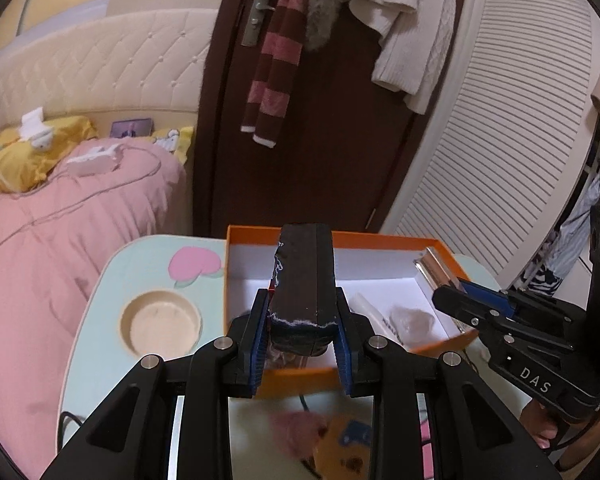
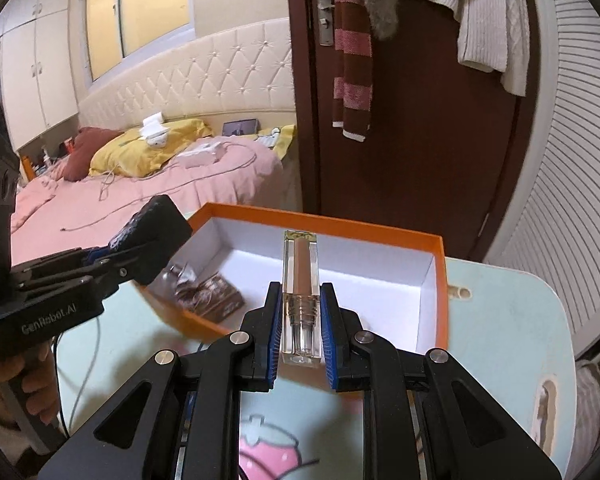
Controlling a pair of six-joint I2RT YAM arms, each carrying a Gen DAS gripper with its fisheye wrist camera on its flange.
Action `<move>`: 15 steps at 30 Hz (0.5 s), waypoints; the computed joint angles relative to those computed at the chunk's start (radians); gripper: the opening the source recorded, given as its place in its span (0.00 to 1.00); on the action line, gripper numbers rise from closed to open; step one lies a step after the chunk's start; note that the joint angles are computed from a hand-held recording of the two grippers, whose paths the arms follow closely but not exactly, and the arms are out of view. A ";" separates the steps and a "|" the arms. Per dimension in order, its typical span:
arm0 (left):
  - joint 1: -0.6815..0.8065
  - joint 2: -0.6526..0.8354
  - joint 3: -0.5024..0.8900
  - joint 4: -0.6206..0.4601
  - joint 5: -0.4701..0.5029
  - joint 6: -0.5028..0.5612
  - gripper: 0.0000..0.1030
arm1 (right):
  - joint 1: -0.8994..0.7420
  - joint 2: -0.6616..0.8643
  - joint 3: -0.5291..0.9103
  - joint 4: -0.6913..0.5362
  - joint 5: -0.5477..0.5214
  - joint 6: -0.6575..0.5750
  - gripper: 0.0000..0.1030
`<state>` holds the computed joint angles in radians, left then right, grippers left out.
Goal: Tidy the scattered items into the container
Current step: 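Carry the black case and pink tube into the orange box and release both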
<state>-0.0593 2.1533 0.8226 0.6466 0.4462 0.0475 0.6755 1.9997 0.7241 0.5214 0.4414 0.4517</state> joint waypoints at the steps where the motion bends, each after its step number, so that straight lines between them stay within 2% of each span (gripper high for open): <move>1: -0.007 0.016 0.016 0.000 -0.009 0.000 0.26 | -0.010 0.011 0.013 -0.001 -0.007 -0.003 0.19; 5: -0.032 0.100 0.104 -0.061 -0.024 0.008 0.26 | -0.045 0.067 0.071 -0.003 -0.028 -0.009 0.19; 10: -0.076 0.117 0.071 0.032 -0.121 0.074 0.26 | -0.093 0.168 0.149 -0.043 -0.090 0.041 0.19; 12: -0.079 0.117 0.060 0.055 -0.128 0.076 0.26 | -0.116 0.189 0.140 -0.009 -0.137 0.071 0.19; 15: -0.076 0.120 0.063 0.057 -0.124 0.072 0.26 | -0.105 0.191 0.142 -0.012 -0.087 0.058 0.19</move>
<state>-0.1354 2.2730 0.8851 0.7039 0.3225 0.1194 0.5708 2.1907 0.8664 0.5090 0.3544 0.5100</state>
